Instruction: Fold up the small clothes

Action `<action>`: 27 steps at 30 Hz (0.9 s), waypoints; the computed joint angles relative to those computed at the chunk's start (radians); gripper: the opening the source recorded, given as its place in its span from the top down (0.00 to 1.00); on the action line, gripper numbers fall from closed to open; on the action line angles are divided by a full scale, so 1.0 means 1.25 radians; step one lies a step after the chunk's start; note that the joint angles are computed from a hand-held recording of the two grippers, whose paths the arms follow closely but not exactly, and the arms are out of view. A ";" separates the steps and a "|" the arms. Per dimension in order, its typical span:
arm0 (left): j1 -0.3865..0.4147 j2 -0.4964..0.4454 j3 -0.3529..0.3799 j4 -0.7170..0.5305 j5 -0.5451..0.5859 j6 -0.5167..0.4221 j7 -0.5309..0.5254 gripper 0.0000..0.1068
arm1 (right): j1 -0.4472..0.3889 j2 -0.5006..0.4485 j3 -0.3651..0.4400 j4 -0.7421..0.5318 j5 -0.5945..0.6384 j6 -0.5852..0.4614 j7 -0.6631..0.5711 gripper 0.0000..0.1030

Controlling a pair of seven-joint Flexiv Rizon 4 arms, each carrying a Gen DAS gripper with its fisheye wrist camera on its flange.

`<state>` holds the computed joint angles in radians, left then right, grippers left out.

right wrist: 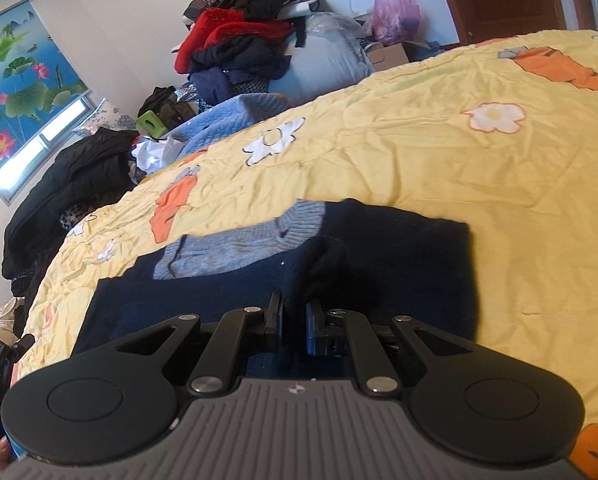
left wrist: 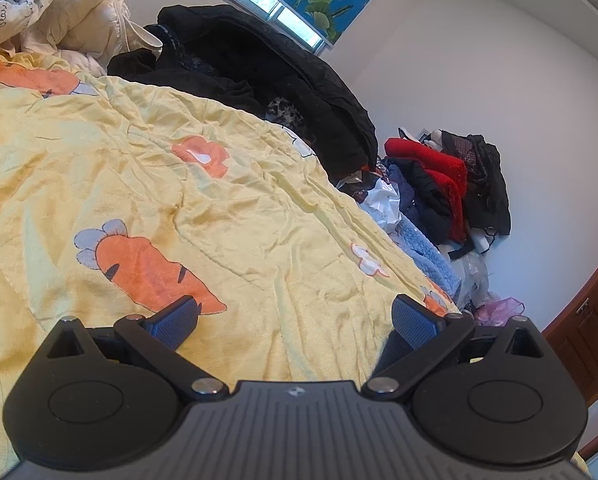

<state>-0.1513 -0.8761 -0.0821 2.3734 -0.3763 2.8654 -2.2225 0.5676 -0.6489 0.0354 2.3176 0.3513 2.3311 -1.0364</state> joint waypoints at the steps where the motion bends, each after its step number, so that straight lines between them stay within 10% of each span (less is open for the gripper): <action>1: 0.000 0.000 0.000 0.000 0.000 0.000 0.000 0.04 | 0.000 0.000 -0.001 0.003 0.002 0.002 -0.001 0.82; 27: -0.003 0.002 0.003 0.000 -0.002 -0.001 0.005 0.04 | -0.029 -0.065 0.022 0.002 -0.013 0.063 0.048 0.78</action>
